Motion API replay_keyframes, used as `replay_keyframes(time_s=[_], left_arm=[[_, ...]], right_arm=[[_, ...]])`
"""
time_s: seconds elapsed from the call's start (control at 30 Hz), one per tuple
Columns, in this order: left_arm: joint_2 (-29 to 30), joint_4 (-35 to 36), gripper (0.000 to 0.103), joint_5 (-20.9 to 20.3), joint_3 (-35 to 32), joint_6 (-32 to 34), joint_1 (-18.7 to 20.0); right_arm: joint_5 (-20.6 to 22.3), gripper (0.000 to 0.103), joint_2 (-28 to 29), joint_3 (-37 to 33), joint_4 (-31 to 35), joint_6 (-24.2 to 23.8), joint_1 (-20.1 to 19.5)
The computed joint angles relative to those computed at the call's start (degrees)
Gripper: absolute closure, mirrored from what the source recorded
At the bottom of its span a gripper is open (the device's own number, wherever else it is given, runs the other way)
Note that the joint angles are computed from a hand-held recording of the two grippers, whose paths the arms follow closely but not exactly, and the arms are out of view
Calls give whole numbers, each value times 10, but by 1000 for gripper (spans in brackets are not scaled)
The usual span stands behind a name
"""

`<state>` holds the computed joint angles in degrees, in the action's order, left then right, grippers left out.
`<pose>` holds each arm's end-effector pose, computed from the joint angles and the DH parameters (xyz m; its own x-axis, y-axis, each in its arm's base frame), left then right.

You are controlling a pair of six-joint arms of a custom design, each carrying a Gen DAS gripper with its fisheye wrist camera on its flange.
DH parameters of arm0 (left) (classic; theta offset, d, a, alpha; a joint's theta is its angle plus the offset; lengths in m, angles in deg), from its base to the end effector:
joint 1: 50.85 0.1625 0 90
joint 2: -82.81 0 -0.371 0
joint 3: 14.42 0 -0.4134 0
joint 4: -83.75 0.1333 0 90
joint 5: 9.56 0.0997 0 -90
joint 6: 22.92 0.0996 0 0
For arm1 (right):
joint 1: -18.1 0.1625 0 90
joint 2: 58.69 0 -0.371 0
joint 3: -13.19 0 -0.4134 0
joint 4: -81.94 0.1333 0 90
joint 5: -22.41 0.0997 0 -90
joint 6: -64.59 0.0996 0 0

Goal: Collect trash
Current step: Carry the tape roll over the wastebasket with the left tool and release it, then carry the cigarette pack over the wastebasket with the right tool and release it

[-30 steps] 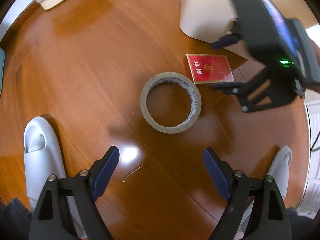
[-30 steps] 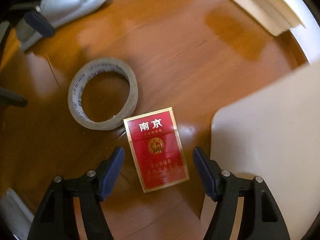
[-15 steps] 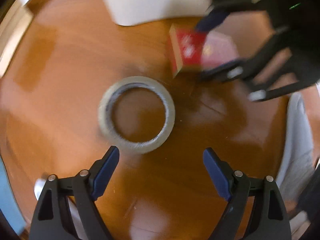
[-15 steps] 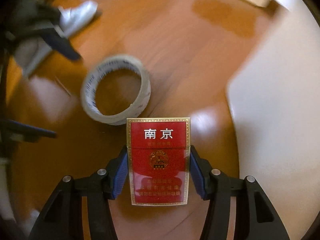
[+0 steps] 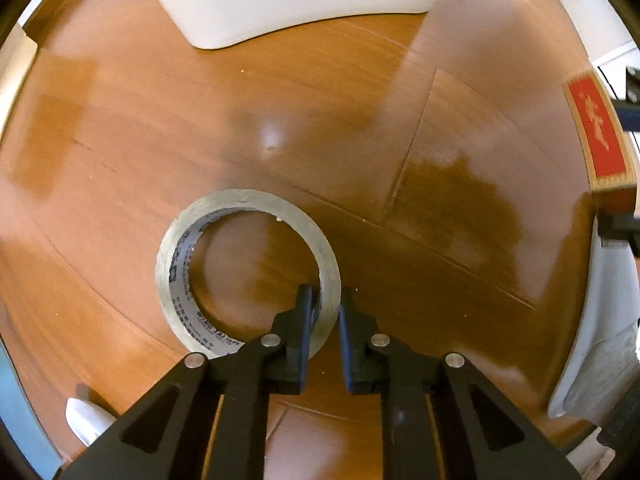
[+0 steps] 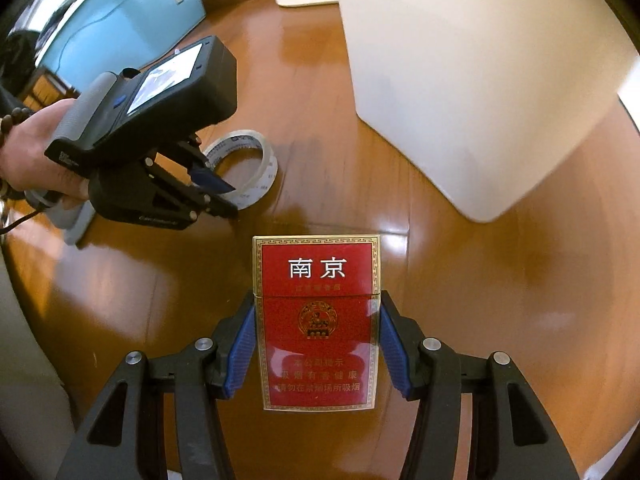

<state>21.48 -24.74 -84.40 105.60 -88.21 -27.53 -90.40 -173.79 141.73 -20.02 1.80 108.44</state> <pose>-0.3106 -0.3074 -0.0030 -0.7321 0.1238 -0.6699 0.0869 0.9923 0.0884 0.0967 -0.3414 0.3080 -0.4162 -0.8961 0.1542 -0.8224 0.4433 0.3565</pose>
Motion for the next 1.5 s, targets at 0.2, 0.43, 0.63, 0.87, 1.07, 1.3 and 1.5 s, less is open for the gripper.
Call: replay_keyframes(time_s=[0.2, 0.43, 0.63, 0.87, 1.07, 1.3, 1.5], left_arm=[[-20, 58, 95, 34, -30, -53, -37], [-41, 211, 95, 152, -186, -155, -109], [1, 210, 95, 304, -346, -69, -97], [132, 209, 95, 204, -521, 112, 41], [175, 243, 95, 103, -549, 61, 130], [178, 269, 87, 67, -536, 10, 157], [143, 233, 52, 99, -505, 13, 126]], right_arm=[[22, 45, -39, 6, 39, 31, -20], [20, 45, -55, 36, 23, 63, -33], [45, 45, -65, 69, -14, 71, -37], [64, 45, -74, 54, 6, 83, -42], [70, 45, -86, 42, 23, 93, -65], [68, 45, -92, 35, 36, 95, -78], [74, 45, -92, 32, 33, 93, -75]])
